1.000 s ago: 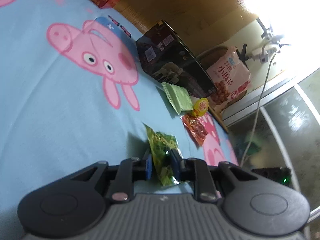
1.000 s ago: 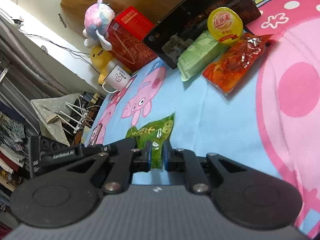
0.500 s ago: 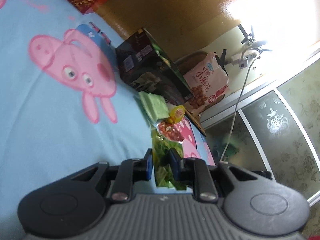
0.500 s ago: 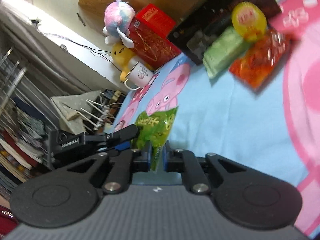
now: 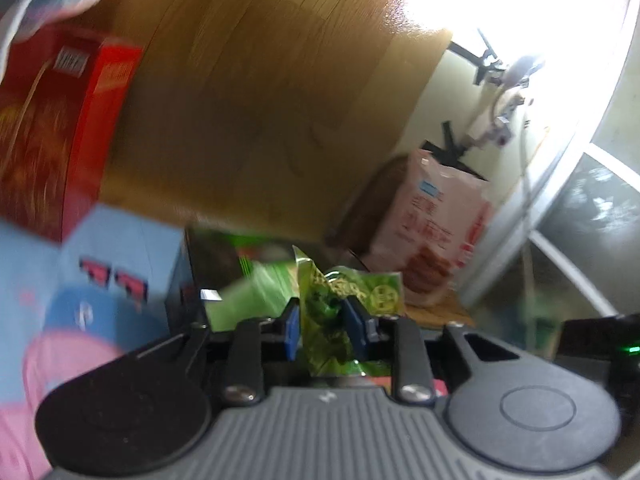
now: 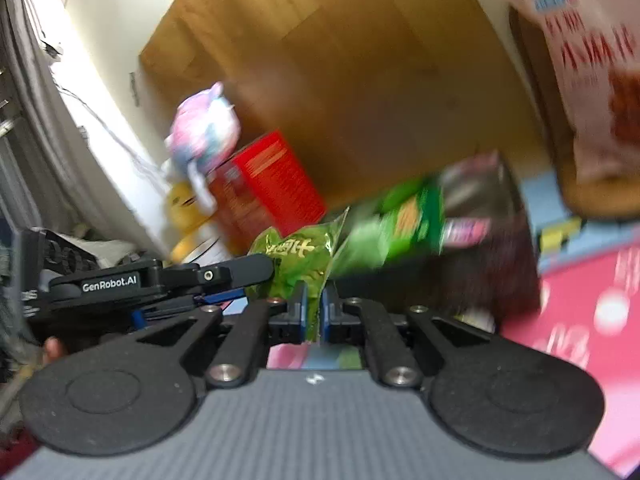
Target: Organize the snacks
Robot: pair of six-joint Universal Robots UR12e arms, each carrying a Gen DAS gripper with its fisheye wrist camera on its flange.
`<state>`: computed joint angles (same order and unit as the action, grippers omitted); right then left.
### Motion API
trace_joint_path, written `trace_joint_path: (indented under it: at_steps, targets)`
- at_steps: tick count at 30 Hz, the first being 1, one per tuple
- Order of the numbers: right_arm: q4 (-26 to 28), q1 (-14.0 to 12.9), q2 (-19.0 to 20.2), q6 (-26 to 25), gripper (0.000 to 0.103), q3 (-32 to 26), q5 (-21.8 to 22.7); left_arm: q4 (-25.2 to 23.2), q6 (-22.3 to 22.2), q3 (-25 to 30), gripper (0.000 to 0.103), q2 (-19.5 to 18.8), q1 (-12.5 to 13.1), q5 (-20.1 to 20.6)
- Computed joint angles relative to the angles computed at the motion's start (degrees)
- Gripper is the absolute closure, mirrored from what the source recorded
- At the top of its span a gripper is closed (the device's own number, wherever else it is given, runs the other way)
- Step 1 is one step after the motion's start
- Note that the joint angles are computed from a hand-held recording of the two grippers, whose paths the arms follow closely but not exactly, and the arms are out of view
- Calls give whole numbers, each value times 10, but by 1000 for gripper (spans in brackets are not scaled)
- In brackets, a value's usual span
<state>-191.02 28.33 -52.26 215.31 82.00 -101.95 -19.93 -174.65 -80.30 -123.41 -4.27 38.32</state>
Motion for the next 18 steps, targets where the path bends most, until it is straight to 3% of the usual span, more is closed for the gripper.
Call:
trace_joint_path:
  at_steps: [4, 7, 9, 11, 15, 18]
  targets:
    - [46, -2, 19, -42, 93, -40, -52, 20, 11, 22, 72, -16, -21, 79]
    - [69, 0, 30, -56, 88, -58, -107, 50, 23, 21, 62, -21, -35, 148]
    - [70, 2, 32, -47, 72, -60, -135, 63, 18, 16, 62, -20, -37, 171]
    - [39, 4, 26, -37, 66, -42, -148, 67, 3, 10, 62, -16, -30, 151]
    - [-8, 14, 11, -34, 66, -2, -176, 112, -11, -32, 60, 6, -17, 134]
    - [-24, 20, 1, 7, 65, 27, -183, 147, -8, -77, 56, 29, -4, 109]
